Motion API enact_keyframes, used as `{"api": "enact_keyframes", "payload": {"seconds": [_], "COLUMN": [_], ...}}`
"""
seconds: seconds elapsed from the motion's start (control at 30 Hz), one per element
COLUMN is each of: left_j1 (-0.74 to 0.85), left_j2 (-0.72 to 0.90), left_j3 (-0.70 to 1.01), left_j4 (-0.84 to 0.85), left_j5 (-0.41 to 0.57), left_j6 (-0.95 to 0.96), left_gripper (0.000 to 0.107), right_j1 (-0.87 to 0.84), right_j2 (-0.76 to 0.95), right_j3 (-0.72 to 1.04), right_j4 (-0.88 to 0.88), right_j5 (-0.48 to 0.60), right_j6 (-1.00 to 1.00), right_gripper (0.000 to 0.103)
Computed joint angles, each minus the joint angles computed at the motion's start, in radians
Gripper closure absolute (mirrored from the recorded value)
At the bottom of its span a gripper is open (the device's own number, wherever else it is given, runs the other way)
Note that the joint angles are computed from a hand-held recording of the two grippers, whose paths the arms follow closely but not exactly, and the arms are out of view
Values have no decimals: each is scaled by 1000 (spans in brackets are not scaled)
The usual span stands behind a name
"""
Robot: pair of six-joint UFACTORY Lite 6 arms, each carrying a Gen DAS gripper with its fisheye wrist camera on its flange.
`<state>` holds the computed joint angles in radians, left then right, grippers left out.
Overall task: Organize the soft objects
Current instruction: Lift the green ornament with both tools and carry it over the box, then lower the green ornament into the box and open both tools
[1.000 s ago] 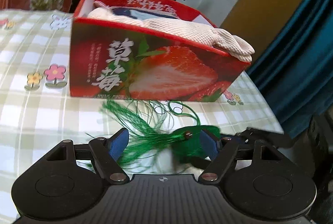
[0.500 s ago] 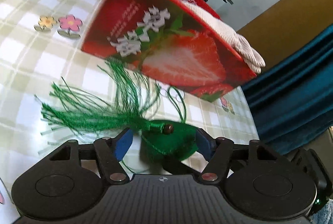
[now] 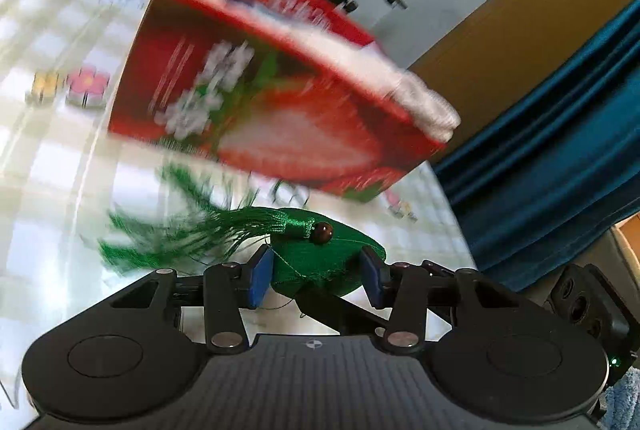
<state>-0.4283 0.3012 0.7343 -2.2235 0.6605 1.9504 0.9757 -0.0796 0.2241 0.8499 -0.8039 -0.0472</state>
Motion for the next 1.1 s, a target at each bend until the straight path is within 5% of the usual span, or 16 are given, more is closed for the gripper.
{"api": "enact_keyframes", "payload": {"seconds": [0.27,0.43,0.83,1.1], "left_j1": [-23,4,29,64], "left_j2": [-234,-272,-60,223], "left_j3": [58,204,600,866], "left_j4": [59,223,274,574], "left_j5": [-134,-186,-238,-258], "left_j6": [-47,-194,-211,-476], "left_gripper": [59,59,58,58], "right_j1": [-129,-278,-515,-599], "right_j2": [-304,-340,-55,238], "right_j3": [78,249,678,798], "right_j4": [98,60,-220,-438], "right_j5": [158,314,431,388], "right_j6": [-399,-572,-511,-242], "right_gripper": [54,54,54,54]}}
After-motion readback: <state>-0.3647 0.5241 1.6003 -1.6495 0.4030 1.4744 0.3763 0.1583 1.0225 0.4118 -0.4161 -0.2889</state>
